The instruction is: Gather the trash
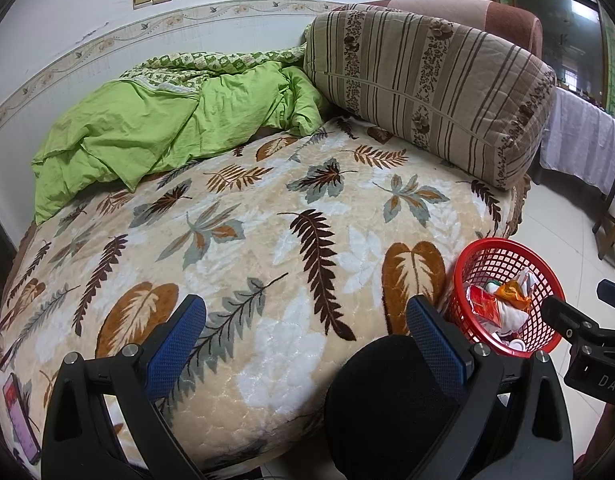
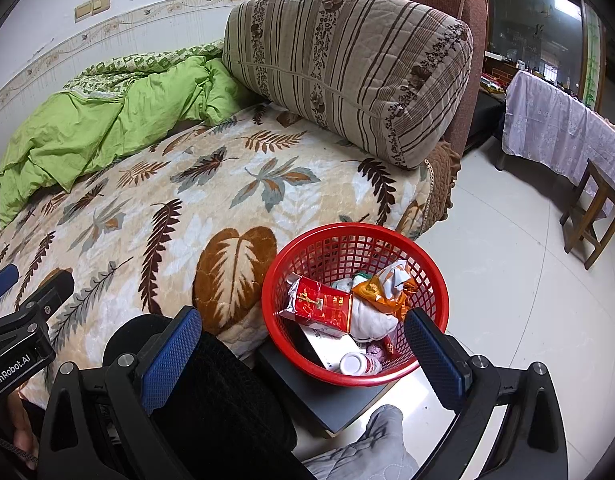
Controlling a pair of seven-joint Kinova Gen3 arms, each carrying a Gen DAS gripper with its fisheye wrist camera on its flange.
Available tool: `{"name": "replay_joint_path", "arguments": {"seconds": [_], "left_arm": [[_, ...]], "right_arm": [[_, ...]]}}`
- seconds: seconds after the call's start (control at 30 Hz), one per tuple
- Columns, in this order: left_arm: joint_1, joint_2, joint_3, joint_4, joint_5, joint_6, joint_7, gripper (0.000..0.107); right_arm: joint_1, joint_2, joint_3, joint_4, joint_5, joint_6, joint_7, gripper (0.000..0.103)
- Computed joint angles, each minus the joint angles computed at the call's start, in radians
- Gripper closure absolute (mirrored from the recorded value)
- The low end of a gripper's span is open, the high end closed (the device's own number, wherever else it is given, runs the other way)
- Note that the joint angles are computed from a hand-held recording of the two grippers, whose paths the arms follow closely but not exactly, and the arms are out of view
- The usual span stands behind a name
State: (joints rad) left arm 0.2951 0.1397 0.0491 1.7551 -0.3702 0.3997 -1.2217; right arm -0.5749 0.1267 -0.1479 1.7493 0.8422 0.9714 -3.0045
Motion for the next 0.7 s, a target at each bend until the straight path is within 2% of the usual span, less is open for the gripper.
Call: {"name": "replay_joint_path", "arguments": {"seconds": [0.7], "left_arm": [[-0.001, -0.003, 0.0, 0.005, -0.001, -0.004, 0.003, 0.008]], "right_arm": [[0.003, -0.001, 0.0, 0.0, -0.003, -0.002, 0.005, 0.001]]}}
